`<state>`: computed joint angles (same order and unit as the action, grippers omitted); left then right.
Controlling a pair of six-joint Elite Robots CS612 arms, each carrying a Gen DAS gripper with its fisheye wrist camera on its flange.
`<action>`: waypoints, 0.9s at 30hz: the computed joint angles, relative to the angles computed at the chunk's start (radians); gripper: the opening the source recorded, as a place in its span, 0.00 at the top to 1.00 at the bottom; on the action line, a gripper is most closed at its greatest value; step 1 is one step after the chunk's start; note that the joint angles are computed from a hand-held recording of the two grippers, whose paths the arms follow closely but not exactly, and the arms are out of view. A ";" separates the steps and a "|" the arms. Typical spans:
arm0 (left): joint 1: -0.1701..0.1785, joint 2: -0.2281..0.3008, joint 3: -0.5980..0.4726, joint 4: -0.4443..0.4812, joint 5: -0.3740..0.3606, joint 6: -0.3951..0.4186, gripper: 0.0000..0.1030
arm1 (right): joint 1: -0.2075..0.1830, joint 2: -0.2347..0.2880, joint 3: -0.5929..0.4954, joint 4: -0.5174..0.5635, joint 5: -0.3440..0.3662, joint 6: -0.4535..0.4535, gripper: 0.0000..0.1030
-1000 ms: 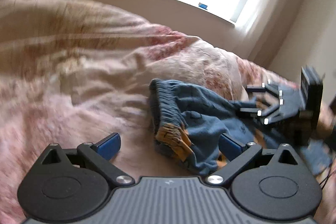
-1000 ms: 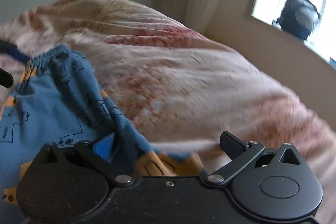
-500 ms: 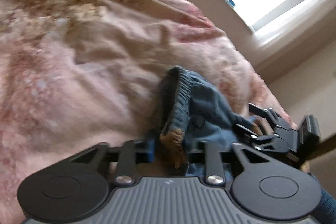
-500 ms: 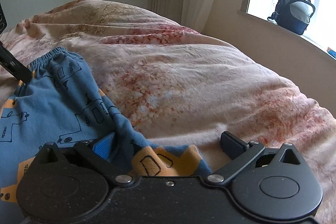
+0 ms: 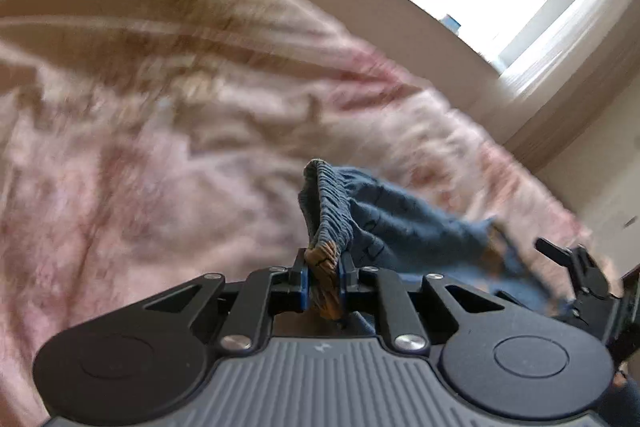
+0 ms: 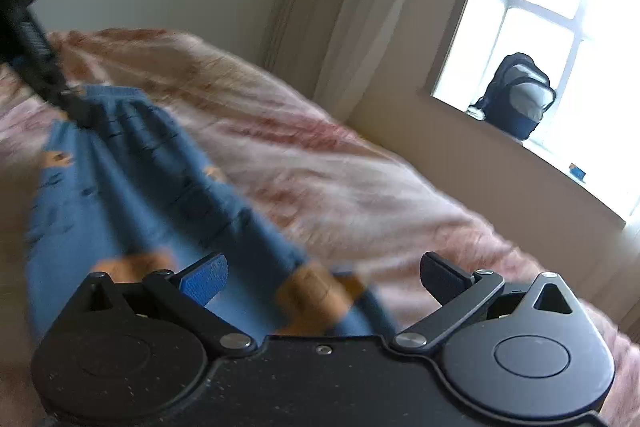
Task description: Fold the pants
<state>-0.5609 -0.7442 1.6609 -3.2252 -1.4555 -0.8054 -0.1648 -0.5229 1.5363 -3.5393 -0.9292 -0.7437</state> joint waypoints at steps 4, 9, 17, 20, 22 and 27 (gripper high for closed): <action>0.016 0.023 -0.004 0.016 -0.038 -0.078 0.84 | -0.006 0.003 0.025 0.078 -0.109 -0.072 0.01; -0.002 -0.004 0.028 0.008 0.063 -0.043 0.30 | -0.043 0.005 0.003 0.020 -0.083 0.184 0.01; -0.086 0.011 -0.036 0.053 0.360 0.280 0.05 | -0.023 0.043 -0.128 0.118 -0.012 0.271 0.01; -0.102 0.024 -0.077 0.198 0.385 0.341 0.04 | 0.001 0.056 -0.172 0.205 -0.034 0.189 0.01; -0.103 0.040 -0.098 0.303 0.390 0.355 0.03 | 0.027 0.082 -0.203 0.161 -0.165 0.115 0.01; -0.094 0.024 -0.059 0.250 0.379 0.272 0.00 | 0.031 0.122 -0.247 -0.022 -0.409 0.207 0.01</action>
<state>-0.6547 -0.7205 1.6016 -2.9752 -1.0767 -0.5338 -0.1342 -0.4010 1.2893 -3.5611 -1.3386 -0.5371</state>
